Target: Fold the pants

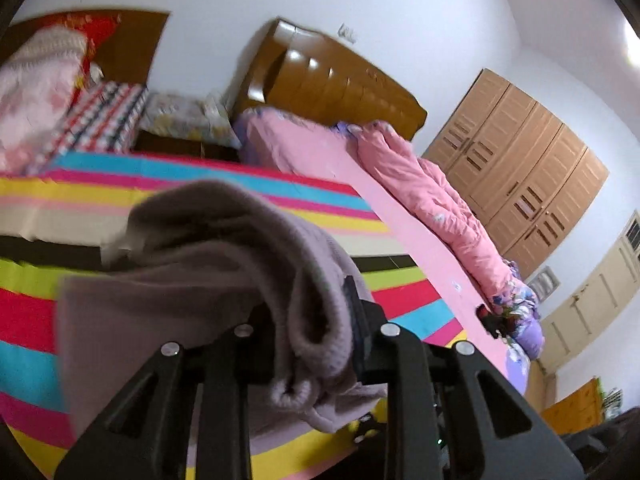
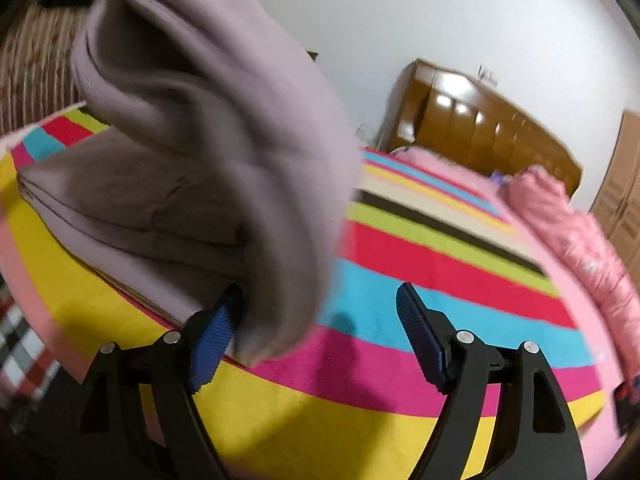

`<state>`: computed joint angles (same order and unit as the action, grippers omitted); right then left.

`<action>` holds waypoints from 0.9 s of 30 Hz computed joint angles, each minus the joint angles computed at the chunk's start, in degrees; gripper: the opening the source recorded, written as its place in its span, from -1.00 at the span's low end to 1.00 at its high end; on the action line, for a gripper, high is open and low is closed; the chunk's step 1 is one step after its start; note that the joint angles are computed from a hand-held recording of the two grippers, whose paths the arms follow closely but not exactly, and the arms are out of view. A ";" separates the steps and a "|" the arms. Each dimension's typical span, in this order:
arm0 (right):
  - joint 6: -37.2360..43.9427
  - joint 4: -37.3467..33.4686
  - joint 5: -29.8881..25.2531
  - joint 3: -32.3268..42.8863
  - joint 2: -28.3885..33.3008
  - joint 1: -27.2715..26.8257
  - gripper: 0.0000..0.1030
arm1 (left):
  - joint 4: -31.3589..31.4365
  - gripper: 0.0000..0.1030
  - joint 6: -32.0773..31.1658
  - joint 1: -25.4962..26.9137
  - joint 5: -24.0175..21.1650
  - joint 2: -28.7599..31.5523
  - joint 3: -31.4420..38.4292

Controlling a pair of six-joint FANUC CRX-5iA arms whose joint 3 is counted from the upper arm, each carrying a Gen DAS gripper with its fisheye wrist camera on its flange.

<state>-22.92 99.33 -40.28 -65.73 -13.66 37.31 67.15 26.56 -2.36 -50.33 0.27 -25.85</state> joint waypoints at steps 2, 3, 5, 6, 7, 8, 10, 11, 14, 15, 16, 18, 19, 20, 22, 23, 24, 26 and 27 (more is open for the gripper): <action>-0.26 2.38 -0.33 -0.61 -0.12 -0.45 0.48 | -0.40 -0.52 0.26 5.74 -0.46 -1.15 -2.93; -0.40 4.24 -0.38 -0.99 -0.21 -0.68 0.50 | -1.39 -0.53 1.70 8.55 -0.48 -0.79 -4.38; 0.00 5.54 -1.94 -1.02 0.64 0.09 0.52 | -2.17 -0.53 3.54 13.08 -1.20 1.07 -7.63; 0.05 5.83 -2.71 -1.01 1.07 0.36 0.53 | -1.92 -0.53 3.57 14.04 -1.17 2.26 -8.85; 0.21 5.65 -2.78 -0.94 1.05 0.49 0.55 | -0.84 -0.53 2.35 14.56 -0.41 3.86 -10.63; 0.62 5.40 -2.19 -0.88 0.73 0.16 0.55 | 3.12 -0.53 -1.09 14.60 -0.30 4.94 -12.71; 2.03 5.72 -0.54 -0.75 0.01 -1.35 0.60 | 11.68 -0.53 -6.41 14.66 -2.72 6.00 -15.37; 2.38 6.95 0.63 -0.51 -0.07 -3.11 0.60 | 12.33 -0.53 -6.53 14.00 -1.93 5.34 -15.62; 3.38 5.83 1.44 -0.10 -0.33 -3.75 0.63 | 11.43 -0.54 -6.28 13.00 1.05 2.41 -16.16; 3.65 5.73 1.79 0.01 -0.38 -4.13 0.63 | 11.77 -0.56 -6.50 12.78 1.42 1.65 -16.31; 4.21 4.82 1.55 0.12 -0.36 -3.69 0.63 | 12.29 -0.58 -6.92 11.98 2.49 -0.21 -16.78; 4.96 3.26 0.74 0.22 -0.25 -2.45 0.64 | 12.66 -0.58 -8.59 11.52 3.47 -3.26 -17.61; 4.79 3.63 0.72 0.08 -0.31 -2.54 0.64 | 12.59 -0.58 -8.88 10.97 4.16 -3.68 -17.65; 4.49 4.52 1.16 -0.04 -0.41 -3.22 0.64 | 10.62 -0.58 -8.17 11.30 4.75 -3.65 -17.46; 4.52 5.08 1.79 -0.05 -0.55 -3.75 0.66 | 8.14 -0.57 -5.28 12.00 5.05 -0.48 -16.80; 4.83 5.14 1.97 0.01 -0.54 -3.87 0.67 | 9.27 -0.56 -5.43 12.27 4.66 1.46 -17.25; 5.78 4.69 1.85 0.08 -0.60 -3.66 0.67 | 13.39 -0.50 -8.21 12.40 3.13 2.21 -18.68; 7.83 3.68 2.21 0.03 -1.21 -3.36 0.67 | 18.84 -0.36 -10.19 13.04 -0.02 2.84 -20.08; 9.18 3.60 3.21 -0.13 -1.99 -3.72 0.67 | 18.67 -0.14 -9.52 12.90 1.21 1.76 -20.35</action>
<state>-13.74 102.92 -37.07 -65.85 -15.66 33.60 85.82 17.04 10.54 -49.12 2.03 -46.20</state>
